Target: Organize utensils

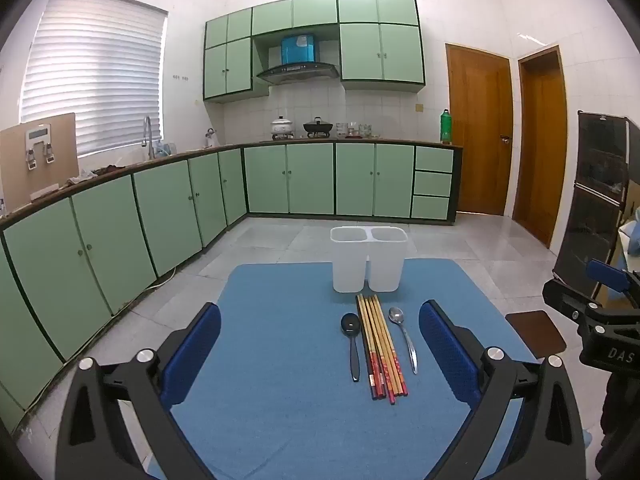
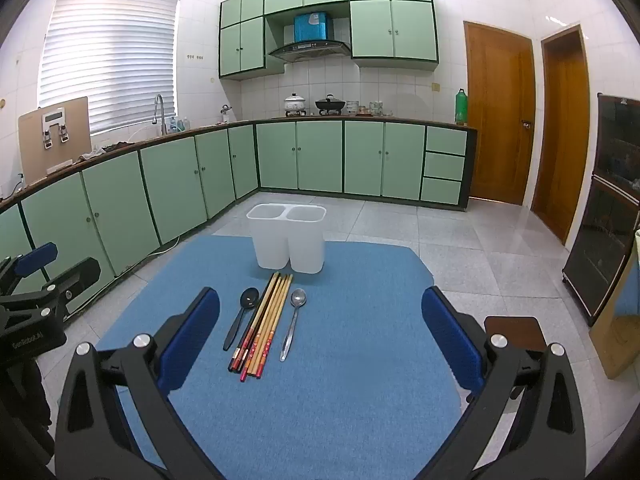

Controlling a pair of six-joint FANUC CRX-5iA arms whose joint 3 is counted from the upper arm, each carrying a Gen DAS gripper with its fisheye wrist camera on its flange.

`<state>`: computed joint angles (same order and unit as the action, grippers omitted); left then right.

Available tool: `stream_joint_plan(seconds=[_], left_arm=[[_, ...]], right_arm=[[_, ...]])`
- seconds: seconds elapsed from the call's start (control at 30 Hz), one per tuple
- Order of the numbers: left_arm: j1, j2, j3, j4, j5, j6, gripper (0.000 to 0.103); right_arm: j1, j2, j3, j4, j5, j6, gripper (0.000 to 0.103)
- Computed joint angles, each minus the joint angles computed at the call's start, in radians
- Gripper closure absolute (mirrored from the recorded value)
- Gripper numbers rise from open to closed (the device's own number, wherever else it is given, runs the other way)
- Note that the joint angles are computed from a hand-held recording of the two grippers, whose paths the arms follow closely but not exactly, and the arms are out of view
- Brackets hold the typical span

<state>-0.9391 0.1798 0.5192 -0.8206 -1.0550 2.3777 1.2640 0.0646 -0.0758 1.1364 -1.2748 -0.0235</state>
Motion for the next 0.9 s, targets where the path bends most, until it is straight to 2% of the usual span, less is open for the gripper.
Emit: stream_joint_plan(seconds=[0.6,0.9], left_arm=[[-0.033,0.040,0.034,-0.038,-0.022,0.035,0.006],[-0.002,0.013,0.003,-0.013,0.003,0.022,0.006]], right_arm=[[-0.002,-0.002,-0.003,0.002,0.002,-0.004,0.005],[-0.002,-0.003,-0.003,0.002,0.003,-0.004,0.005]])
